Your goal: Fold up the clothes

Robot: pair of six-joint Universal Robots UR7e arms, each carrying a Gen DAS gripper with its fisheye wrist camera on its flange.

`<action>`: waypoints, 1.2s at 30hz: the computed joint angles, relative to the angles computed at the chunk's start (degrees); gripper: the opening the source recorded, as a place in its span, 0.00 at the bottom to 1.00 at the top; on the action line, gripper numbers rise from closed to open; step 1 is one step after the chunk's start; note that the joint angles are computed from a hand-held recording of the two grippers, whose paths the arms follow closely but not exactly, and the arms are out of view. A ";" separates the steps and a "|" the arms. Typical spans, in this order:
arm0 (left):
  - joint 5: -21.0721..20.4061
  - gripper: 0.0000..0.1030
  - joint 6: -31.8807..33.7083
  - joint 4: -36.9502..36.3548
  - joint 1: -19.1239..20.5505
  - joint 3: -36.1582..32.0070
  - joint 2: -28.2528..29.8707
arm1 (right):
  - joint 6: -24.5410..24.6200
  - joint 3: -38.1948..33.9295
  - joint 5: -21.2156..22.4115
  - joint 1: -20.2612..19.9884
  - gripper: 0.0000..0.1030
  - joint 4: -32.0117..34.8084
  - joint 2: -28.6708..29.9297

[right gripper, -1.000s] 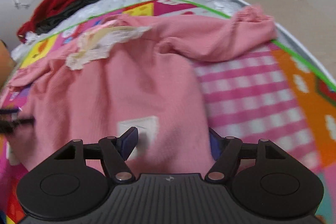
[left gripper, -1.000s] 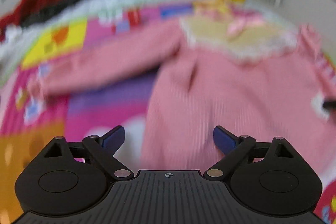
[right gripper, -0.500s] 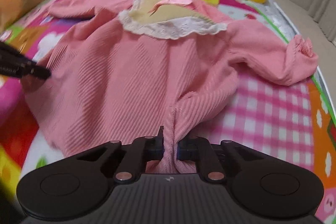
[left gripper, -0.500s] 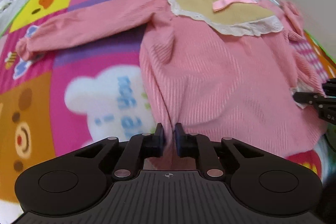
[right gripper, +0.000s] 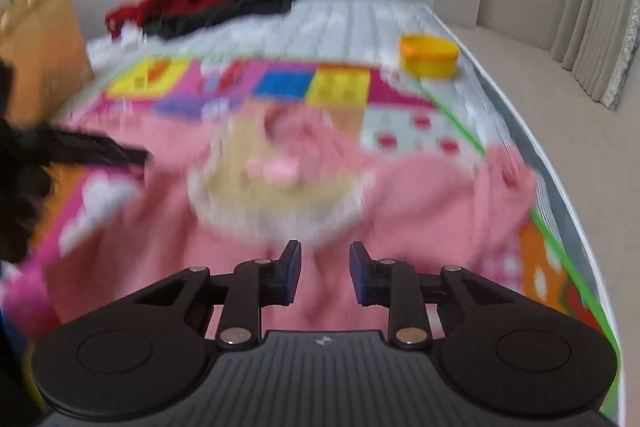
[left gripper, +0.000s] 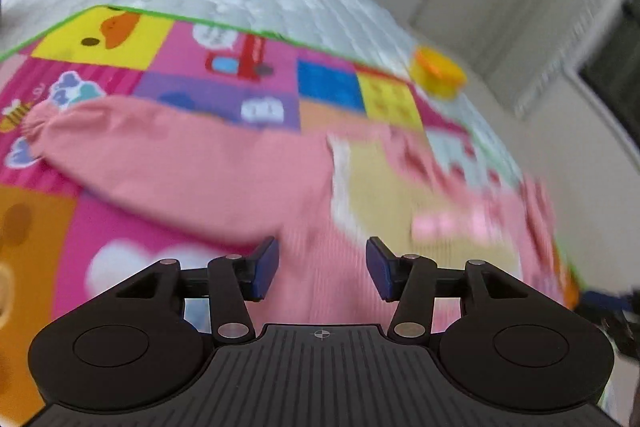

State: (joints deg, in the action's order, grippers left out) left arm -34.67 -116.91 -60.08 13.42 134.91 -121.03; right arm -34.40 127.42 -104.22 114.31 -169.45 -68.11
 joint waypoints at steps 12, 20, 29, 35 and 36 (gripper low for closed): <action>2.10 0.56 23.12 -16.27 9.72 7.46 -13.48 | 8.76 -24.64 -8.26 6.24 0.48 1.10 34.08; 2.39 0.58 26.34 -21.05 11.21 8.60 -19.91 | 4.15 -28.86 -5.98 9.81 0.16 -12.07 39.00; 3.89 0.60 8.46 0.11 9.06 3.46 -19.63 | 5.23 -21.86 -12.14 7.51 0.47 -17.78 31.02; 1.52 0.67 -16.01 25.03 8.07 -2.77 -11.40 | 5.02 -12.78 -19.64 1.61 0.47 -22.57 23.02; 1.14 0.67 -17.17 26.01 8.09 -2.98 -11.71 | 5.65 -11.96 -20.71 0.52 0.47 -22.25 22.73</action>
